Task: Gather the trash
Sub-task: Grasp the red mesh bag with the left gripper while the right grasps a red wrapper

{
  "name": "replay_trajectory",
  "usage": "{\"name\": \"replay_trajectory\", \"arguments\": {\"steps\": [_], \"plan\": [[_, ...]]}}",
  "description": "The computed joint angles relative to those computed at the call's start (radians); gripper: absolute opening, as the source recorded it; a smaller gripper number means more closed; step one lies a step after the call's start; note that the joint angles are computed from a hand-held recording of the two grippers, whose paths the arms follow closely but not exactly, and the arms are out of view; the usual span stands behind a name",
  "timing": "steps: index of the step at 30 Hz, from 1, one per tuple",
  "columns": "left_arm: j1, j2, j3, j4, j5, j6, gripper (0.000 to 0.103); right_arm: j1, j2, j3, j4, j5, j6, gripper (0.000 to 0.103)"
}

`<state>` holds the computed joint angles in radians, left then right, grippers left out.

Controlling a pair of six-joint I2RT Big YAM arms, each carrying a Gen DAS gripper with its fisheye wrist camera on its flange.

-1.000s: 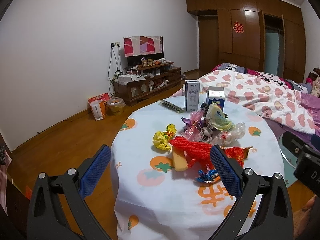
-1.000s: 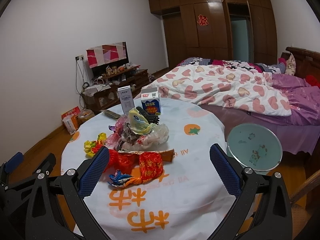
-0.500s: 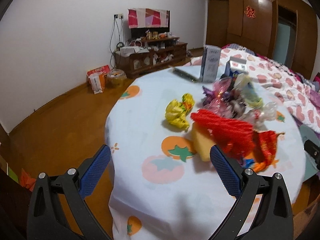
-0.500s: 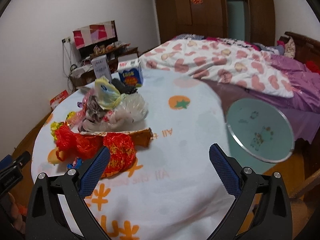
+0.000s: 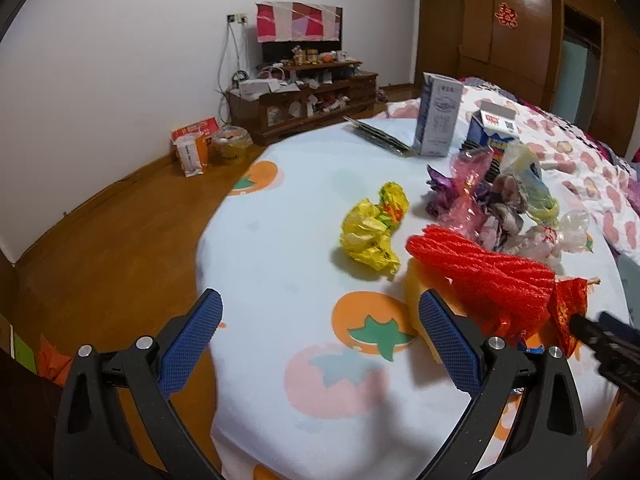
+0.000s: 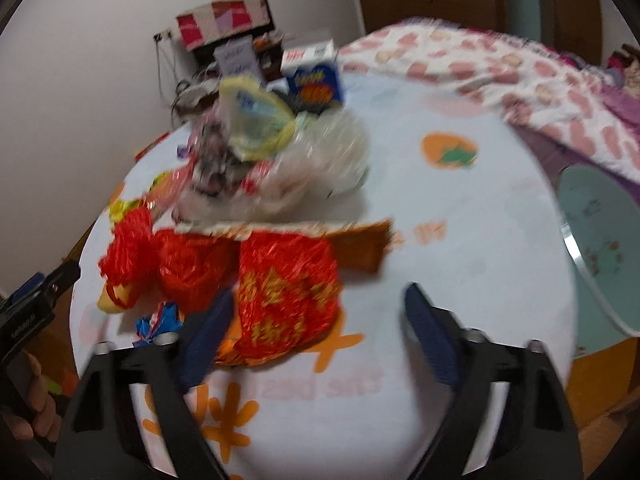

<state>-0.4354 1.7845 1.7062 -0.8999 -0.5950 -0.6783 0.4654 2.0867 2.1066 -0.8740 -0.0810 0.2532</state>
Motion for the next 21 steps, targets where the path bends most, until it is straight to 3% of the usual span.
{"name": "replay_trajectory", "arguments": {"steps": [2, 4, 9, 14, 18, 21], "plan": [[-0.001, 0.014, 0.015, 0.002, 0.009, 0.021, 0.096, -0.003, 0.018, 0.019, -0.02, -0.026, -0.001, 0.061], [-0.001, 0.025, 0.025, 0.0, 0.012, 0.032, 0.094, -0.008, 0.015, 0.011, -0.003, -0.041, -0.002, 0.041], [0.009, 0.028, 0.043, 0.023, 0.08, 0.034, 0.081, -0.039, -0.023, -0.037, 0.049, -0.102, 0.033, 0.022], [-0.002, 0.043, 0.1, 0.049, 0.109, 0.083, 0.08, -0.057, -0.102, -0.12, 0.141, -0.035, 0.023, 0.02], [-0.017, 0.121, 0.206, -0.005, 0.172, 0.091, 0.079, -0.069, -0.11, -0.121, 0.181, 0.044, 0.007, 0.02], [-0.031, 0.185, 0.277, -0.065, 0.184, 0.101, 0.065, -0.083, -0.098, -0.104, 0.164, 0.036, 0.023, 0.02]]}}
